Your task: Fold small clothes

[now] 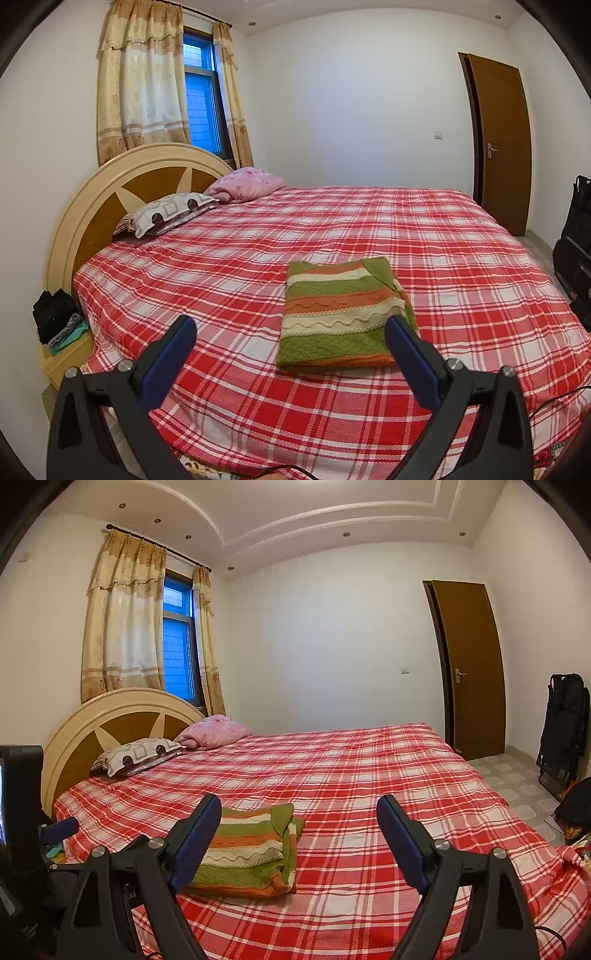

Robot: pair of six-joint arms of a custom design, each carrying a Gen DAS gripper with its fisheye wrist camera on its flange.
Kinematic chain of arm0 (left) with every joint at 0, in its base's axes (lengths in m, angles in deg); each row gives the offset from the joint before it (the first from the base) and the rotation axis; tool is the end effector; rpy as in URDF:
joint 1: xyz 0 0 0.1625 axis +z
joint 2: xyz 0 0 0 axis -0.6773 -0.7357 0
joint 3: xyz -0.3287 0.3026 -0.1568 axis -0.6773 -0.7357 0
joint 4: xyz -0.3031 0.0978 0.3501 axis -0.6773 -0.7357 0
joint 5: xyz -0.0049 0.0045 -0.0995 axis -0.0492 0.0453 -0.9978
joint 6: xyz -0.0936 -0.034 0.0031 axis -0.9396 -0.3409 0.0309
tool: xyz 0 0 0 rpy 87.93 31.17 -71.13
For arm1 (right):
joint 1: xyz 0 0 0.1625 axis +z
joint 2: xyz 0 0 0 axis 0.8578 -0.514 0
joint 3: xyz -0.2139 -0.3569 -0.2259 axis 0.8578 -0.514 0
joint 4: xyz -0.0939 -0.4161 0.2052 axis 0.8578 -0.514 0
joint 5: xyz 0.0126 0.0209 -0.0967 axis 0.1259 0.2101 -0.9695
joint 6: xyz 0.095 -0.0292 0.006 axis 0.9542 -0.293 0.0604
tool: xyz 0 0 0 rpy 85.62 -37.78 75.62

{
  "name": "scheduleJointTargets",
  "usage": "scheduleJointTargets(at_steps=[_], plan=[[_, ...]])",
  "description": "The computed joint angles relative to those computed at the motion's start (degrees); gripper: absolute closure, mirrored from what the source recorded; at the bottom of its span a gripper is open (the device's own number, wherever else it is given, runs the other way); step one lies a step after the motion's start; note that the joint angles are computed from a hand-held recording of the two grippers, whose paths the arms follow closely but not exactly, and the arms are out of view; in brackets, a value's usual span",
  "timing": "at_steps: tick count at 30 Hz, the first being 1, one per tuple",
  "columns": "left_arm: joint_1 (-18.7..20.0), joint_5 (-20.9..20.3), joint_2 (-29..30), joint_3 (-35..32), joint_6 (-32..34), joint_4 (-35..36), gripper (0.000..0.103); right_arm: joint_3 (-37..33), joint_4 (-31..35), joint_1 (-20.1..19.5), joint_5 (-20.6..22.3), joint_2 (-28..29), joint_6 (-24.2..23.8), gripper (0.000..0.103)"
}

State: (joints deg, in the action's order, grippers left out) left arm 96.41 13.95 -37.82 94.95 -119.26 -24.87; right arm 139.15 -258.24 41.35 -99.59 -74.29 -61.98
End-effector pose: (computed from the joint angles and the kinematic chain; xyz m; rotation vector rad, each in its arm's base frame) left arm -0.3702 -0.8575 0.1406 0.7060 1.9890 -1.2402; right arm 0.2327 -0.7507 0.3207 0.4036 -1.8394 1.6738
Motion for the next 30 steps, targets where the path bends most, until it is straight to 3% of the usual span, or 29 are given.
scheduleJointTargets(at_steps=[10, 16, 23, 30], plan=[[0.1, -0.5, -0.2, 0.6, 1.2, -1.2, 0.000, -0.1, 0.1, -0.1, -0.1, 0.3, 0.1, 0.016], [0.0, -1.1, -2.1, 4.6, 5.1, -7.1, 0.000, -0.2, 0.3, -0.1, -0.3, 0.4, 0.1, 0.016], [0.2, -0.9, -0.3, 0.8, 3.9, -3.5, 0.000, 0.0, 0.2, -0.5, 0.2, 0.3, 0.4, 0.016], [0.8, 2.7, 2.1, -4.7, -0.3, 4.0, 0.000, 0.0, 0.7, -0.7, 0.1, 0.2, 0.6, 0.016]])
